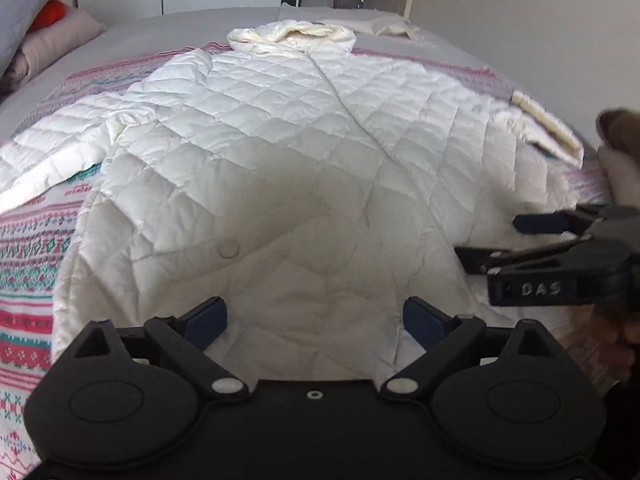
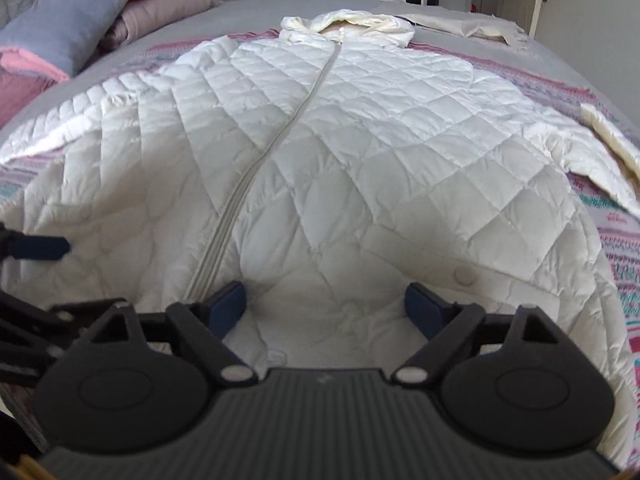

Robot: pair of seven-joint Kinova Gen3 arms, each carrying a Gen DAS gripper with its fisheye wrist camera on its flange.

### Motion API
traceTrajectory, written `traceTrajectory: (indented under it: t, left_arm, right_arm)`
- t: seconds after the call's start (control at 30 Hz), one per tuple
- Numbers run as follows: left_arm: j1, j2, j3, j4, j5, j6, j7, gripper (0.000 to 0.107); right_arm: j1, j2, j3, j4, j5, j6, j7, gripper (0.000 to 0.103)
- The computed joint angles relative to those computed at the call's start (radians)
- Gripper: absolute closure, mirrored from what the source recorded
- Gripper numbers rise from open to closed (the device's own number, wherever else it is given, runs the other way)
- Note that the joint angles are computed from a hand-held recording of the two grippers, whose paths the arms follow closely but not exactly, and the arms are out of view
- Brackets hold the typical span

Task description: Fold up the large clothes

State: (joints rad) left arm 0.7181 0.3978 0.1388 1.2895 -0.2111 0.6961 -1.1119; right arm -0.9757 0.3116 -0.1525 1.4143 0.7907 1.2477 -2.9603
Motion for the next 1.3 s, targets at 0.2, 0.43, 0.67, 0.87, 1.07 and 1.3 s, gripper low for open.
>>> traceTrajectory:
  t: [0.2, 0.43, 0.67, 0.87, 1.07, 1.3]
  left_arm:
    - [0.038, -0.086, -0.21, 0.06, -0.066, -0.027, 0.191, 0.007]
    - [-0.015, 0.013, -0.489, 0.036, 0.014, -0.057, 0.461, 0.009]
    - [0.057, 0.11, -0.752, 0.085, 0.085, -0.27, 0.73, 0.026]
    - [0.134, 0.21, -0.821, -0.044, -0.118, -0.116, 0.874, 0.1]
    - [0.181, 0.333, -0.908, -0.191, -0.268, 0.128, 0.859, 0.101]
    - [0.107, 0.303, -0.723, -0.322, -0.284, 0.354, 0.608, 0.041]
  right_arm:
    - [-0.035, -0.014, -0.003, -0.008, 0.028, 0.043, -0.041, 0.01]
    - [-0.019, -0.001, -0.011, -0.038, 0.027, 0.051, -0.024, 0.009]
    - [-0.015, 0.016, 0.006, -0.052, 0.014, 0.05, 0.0, 0.005]
    - [-0.017, 0.025, 0.014, -0.053, 0.015, 0.049, -0.001, 0.005]
    - [-0.012, 0.012, 0.013, -0.027, 0.028, 0.0, -0.021, 0.005]
    - [-0.008, 0.0, 0.011, -0.016, 0.033, -0.044, 0.008, 0.005]
